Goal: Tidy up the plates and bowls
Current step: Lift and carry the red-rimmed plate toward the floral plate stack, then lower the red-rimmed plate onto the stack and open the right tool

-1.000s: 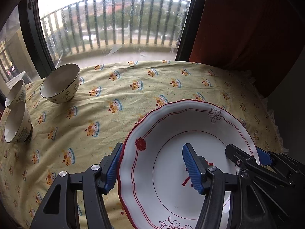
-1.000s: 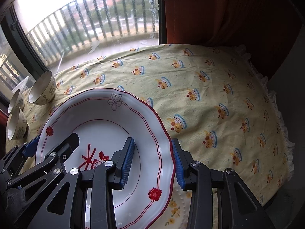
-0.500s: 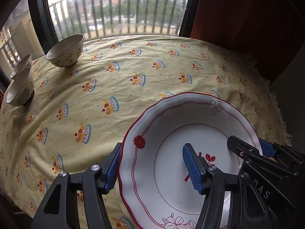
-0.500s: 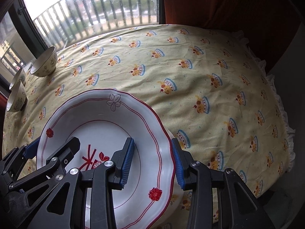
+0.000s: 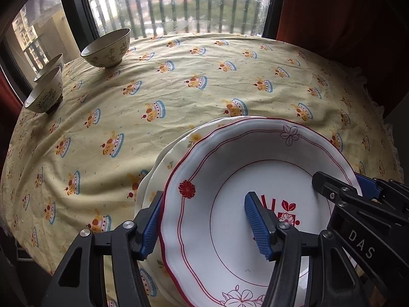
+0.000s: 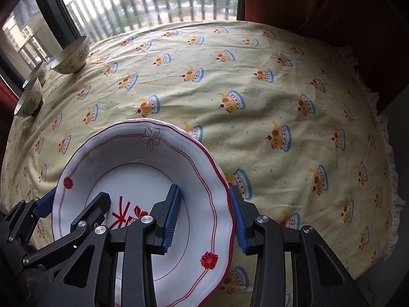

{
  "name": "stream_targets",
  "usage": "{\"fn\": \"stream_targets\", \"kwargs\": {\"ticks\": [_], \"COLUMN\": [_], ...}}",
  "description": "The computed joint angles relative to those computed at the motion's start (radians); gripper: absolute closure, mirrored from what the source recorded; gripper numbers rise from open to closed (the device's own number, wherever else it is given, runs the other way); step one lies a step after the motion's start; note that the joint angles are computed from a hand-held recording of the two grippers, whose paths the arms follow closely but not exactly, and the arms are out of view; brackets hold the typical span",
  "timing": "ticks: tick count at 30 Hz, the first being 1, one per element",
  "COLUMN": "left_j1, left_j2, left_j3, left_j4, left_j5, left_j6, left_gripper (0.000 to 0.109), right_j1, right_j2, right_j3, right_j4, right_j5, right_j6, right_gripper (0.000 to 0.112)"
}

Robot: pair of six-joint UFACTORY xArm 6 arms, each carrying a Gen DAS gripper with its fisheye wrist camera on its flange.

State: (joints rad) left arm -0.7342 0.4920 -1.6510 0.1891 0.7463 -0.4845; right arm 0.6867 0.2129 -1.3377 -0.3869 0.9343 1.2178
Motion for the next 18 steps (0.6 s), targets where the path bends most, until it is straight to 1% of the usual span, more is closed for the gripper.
{"fn": "stream_targets", "kwargs": {"ticks": [4,7,10,14,18], "left_j1": [-0.009,-0.023,-0.033,-0.038,-0.047], "left_j2": [0.006,0.009,0.012,0.014,0.031], "left_j3": [-0.009,-0.008,-0.009,-0.009,-0.036], "left_j4": [0.036,0.096,0.147,0.180,0.209], "left_j5": [0.009,0.017,0.024,0.028,0.062], "left_j6": [-0.055,-0.103,-0.142,-0.169,-0.181], "left_gripper": [0.047,0.048,0.048,0.048,0.048], "right_j1": [-0.003,-0.007,-0.020,-0.019,-0.020], "right_j2": [-0.005,-0.007,-0.015,-0.017,-0.022], "right_j3": [0.012,0.018,0.044,0.050,0.059], "right_j4": [-0.007,0.003,0.042,0.035,0.034], "right_j5": [-0.014,-0.015,-0.042,-0.050,-0.059], "right_j6": [-0.015,-0.023,-0.039,-0.043,-0.049], "right_gripper": [0.069,0.069,0.070,0.070,0.070]}}
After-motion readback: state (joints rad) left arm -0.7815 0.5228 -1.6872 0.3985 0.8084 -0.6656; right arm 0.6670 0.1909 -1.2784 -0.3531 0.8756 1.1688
